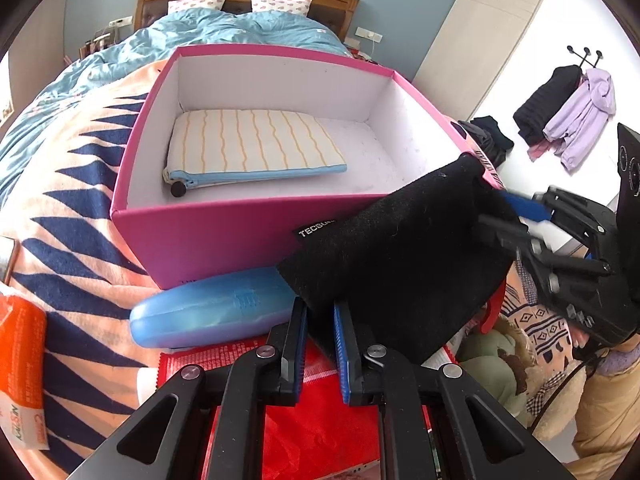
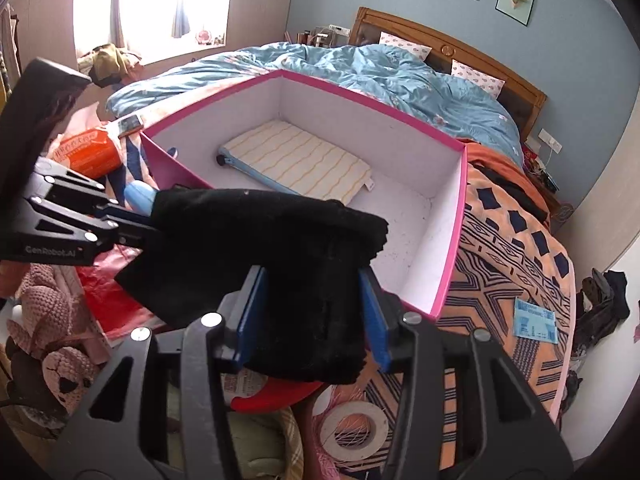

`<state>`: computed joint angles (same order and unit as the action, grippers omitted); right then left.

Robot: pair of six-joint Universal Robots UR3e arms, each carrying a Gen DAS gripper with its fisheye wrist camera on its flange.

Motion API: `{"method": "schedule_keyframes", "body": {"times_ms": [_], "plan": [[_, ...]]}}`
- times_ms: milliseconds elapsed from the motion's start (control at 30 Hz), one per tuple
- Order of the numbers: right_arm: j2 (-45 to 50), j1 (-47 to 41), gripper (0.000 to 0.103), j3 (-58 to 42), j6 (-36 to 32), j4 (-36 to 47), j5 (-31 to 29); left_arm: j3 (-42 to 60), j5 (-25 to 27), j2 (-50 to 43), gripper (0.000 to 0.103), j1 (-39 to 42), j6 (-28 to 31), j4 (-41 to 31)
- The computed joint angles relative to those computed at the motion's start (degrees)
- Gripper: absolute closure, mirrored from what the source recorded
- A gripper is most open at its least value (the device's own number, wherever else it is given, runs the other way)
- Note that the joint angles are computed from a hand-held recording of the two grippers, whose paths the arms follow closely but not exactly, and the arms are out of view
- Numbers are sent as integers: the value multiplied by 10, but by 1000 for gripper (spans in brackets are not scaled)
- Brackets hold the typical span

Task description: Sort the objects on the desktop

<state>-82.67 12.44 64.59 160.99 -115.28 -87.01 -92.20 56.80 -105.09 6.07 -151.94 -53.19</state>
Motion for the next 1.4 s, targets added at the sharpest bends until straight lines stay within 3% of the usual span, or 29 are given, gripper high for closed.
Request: {"method": "schedule_keyframes", "body": {"times_ms": [33, 200, 767, 1400], "plan": [[0, -1, 90, -1, 1, 2, 1, 0, 0, 1, 91, 0, 0, 1], [-20, -7, 95, 23, 2, -16, 14, -13, -10, 19, 91, 5, 8, 6], [-29, -10, 96, -26, 27, -44, 67, -4, -66, 98, 91, 42, 38, -7], [67, 0, 96, -182, 60, -31, 88, 114, -33, 40, 91, 25, -1, 6]]}}
